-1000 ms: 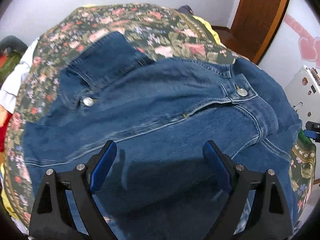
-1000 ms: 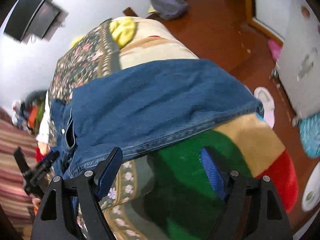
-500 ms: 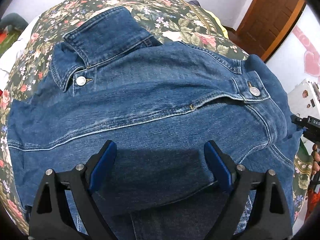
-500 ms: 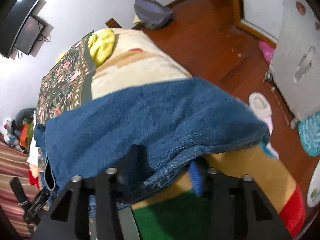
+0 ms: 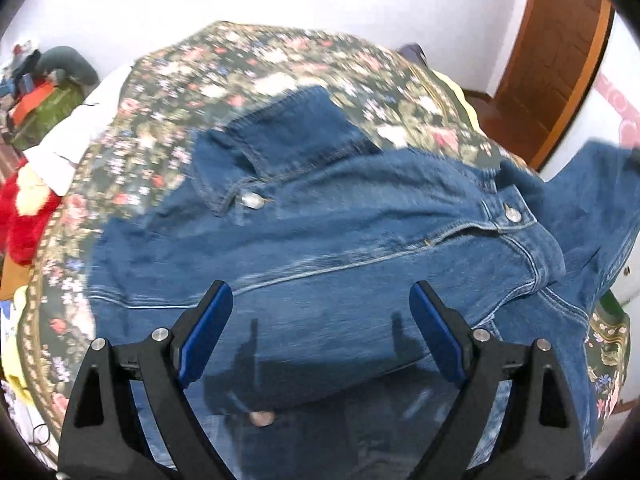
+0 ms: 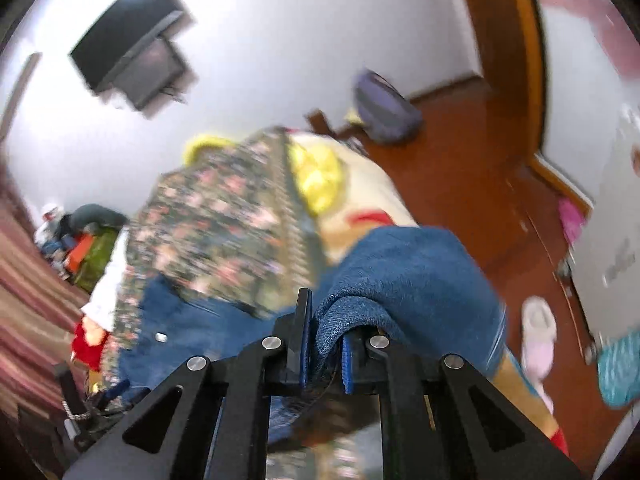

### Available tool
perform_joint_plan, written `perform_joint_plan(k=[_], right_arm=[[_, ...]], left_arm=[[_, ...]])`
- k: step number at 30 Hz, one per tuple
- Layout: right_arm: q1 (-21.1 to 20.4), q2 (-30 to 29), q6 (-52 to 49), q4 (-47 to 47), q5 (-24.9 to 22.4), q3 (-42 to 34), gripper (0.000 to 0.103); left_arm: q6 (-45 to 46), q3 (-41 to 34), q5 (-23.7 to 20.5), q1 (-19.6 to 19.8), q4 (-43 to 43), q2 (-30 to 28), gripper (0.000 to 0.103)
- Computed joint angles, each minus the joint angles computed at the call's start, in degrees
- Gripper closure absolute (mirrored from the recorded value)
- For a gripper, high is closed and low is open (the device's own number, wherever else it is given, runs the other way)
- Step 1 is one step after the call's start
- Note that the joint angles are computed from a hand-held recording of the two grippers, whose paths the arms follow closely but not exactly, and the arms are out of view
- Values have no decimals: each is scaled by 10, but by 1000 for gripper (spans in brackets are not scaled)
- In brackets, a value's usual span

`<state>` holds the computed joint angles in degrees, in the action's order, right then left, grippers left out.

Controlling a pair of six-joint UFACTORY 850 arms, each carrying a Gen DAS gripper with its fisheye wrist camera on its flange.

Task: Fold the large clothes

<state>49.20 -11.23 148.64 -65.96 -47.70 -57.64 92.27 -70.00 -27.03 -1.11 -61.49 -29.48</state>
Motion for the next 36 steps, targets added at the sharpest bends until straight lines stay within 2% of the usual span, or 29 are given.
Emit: perform_joint_plan(k=[5, 8, 11, 14, 16, 18, 21, 23, 29, 31, 34, 36], right_arm=[[-4, -47, -85, -51, -7, -115, 93], [-10, -102, -153, -60, 19, -203, 93], [-18, -173, -234, -40, 64, -303, 93], [-24, -264, -359, 38, 106, -424, 93], [-26, -309, -423, 95, 126, -479, 93], [-30, -375, -530, 198, 138, -564, 93], [-32, -469, -677, 341, 110, -682, 93], [-31, -517, -741, 403, 73, -740, 93], [-46, -579, -900, 622, 27, -787, 92], [-42, -560, -905, 624, 56, -744, 92], [-39, -553, -927, 641, 43, -737, 92], [-37, -530, -932, 655, 55, -701, 92]], left_arm=[[64, 5, -4, 36, -67, 16, 13], [107, 13, -5, 56, -104, 25, 13], [145, 18, -8, 79, -136, 31, 13], [140, 16, -19, 103, -130, 27, 13], [134, 14, -23, 118, -125, 22, 13], [127, 12, -20, 131, -122, 17, 13], [104, 6, -7, 145, -105, 5, 13], [89, 2, -2, 153, -87, -3, 13], [64, 7, 11, 163, -55, -13, 13], [62, 12, 12, 162, -52, -12, 13], [63, 20, 6, 158, -51, -3, 13], [76, 27, 0, 153, -60, 7, 13]])
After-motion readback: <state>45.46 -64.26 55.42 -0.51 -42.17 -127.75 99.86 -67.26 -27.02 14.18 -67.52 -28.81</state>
